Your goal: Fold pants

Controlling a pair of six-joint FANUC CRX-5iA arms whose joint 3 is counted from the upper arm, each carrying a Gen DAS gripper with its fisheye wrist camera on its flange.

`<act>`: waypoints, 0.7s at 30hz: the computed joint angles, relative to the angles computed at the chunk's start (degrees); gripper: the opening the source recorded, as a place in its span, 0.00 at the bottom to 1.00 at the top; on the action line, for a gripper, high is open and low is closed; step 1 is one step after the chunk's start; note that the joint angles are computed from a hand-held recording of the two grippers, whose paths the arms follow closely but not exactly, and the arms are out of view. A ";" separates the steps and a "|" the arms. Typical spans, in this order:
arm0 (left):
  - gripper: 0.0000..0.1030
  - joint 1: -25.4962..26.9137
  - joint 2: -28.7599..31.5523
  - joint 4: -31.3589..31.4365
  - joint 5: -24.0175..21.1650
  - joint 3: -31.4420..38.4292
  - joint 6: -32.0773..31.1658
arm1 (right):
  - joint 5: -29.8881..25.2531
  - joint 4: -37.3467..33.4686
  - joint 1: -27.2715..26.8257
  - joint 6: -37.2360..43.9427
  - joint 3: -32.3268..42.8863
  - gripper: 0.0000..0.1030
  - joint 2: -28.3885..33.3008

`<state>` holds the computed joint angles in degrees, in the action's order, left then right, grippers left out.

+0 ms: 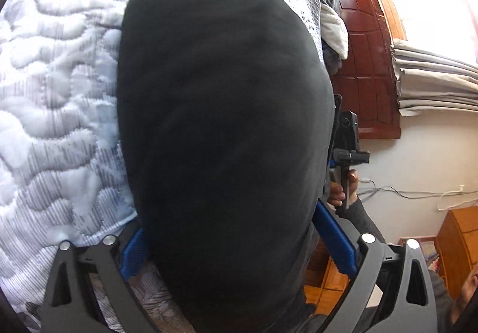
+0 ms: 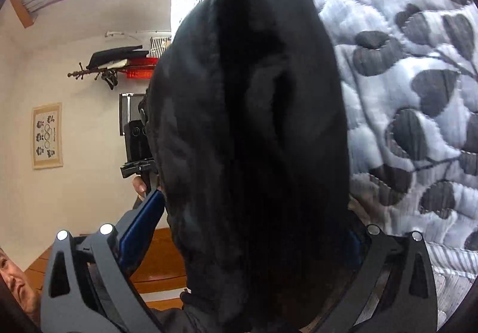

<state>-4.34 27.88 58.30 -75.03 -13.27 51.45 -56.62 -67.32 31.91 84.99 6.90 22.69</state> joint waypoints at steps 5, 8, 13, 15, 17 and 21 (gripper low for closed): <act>0.66 0.48 -1.71 0.31 1.79 -2.23 1.35 | 1.95 1.15 0.38 -0.33 -2.15 0.72 -1.98; 0.55 0.59 -2.30 2.52 2.63 -4.14 0.18 | 3.14 0.12 -0.17 0.79 -4.89 0.53 -4.02; 0.45 -0.11 -2.86 4.81 4.32 -5.09 0.00 | 6.06 -0.23 0.77 0.97 -7.36 0.43 -6.76; 0.41 -0.45 -3.43 5.57 5.18 -5.58 -0.27 | 7.32 -0.22 1.55 0.74 -7.72 0.40 -7.67; 0.39 -0.47 -4.48 6.03 5.79 -6.35 -0.82 | 8.16 0.62 2.29 -0.08 -7.70 0.38 -8.60; 0.37 0.43 -5.86 5.73 5.52 -6.58 -1.16 | 7.79 3.88 3.51 -2.27 -5.74 0.38 -9.47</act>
